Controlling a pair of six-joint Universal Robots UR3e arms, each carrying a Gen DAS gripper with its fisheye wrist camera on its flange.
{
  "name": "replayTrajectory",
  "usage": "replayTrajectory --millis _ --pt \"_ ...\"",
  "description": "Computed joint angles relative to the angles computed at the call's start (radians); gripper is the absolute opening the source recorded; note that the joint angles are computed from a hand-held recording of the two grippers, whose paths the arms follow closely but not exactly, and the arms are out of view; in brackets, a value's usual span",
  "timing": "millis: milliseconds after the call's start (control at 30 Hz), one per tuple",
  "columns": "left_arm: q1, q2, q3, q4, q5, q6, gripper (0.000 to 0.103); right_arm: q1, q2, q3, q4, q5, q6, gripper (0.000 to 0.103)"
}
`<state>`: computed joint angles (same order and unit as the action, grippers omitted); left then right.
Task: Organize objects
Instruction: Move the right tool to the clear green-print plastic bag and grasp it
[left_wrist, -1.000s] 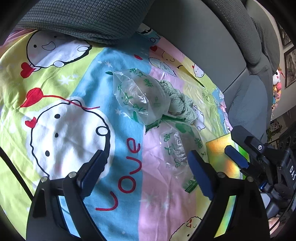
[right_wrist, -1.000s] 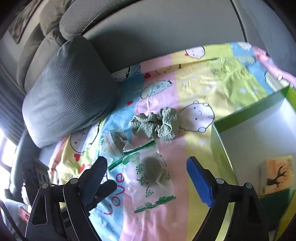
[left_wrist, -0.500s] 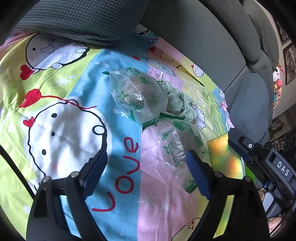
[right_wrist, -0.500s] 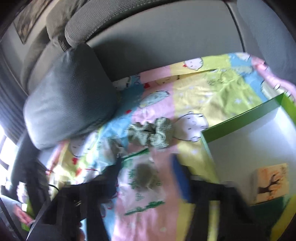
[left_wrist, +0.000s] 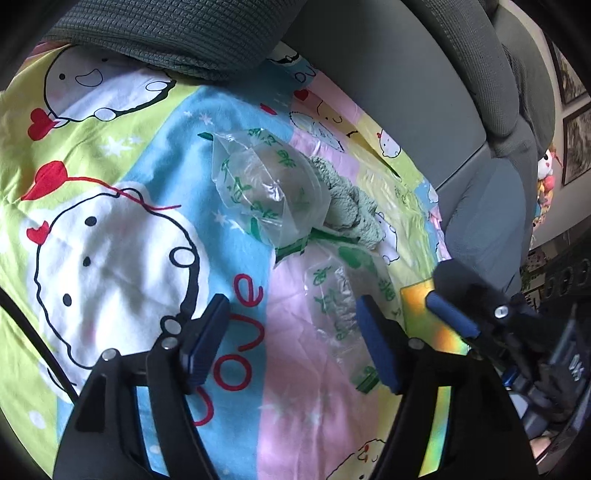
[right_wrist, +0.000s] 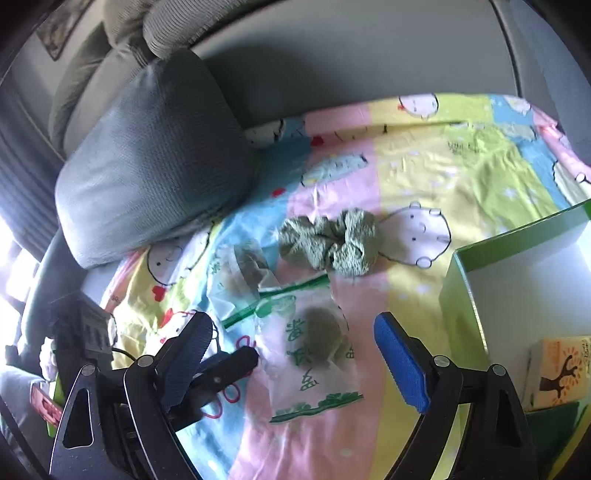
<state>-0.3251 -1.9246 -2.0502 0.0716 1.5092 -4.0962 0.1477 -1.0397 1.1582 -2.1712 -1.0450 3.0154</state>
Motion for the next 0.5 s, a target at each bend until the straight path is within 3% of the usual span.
replayTrajectory --millis 233,333,433,500 --pt "0.001 -0.033 0.040 -0.003 -0.027 0.028 0.073 0.022 0.085 -0.122 0.112 -0.041 0.014 0.088" --pt "0.000 -0.047 0.052 0.001 -0.038 0.044 0.072 0.026 0.113 -0.156 0.145 -0.048 0.014 0.077" --pt "-0.004 -0.065 0.063 0.015 -0.040 0.063 0.071 0.013 0.145 -0.190 0.198 -0.013 0.002 0.076" --pt "-0.012 -0.073 0.078 0.005 -0.040 0.074 0.065 0.004 0.166 -0.210 0.225 0.012 -0.001 0.073"
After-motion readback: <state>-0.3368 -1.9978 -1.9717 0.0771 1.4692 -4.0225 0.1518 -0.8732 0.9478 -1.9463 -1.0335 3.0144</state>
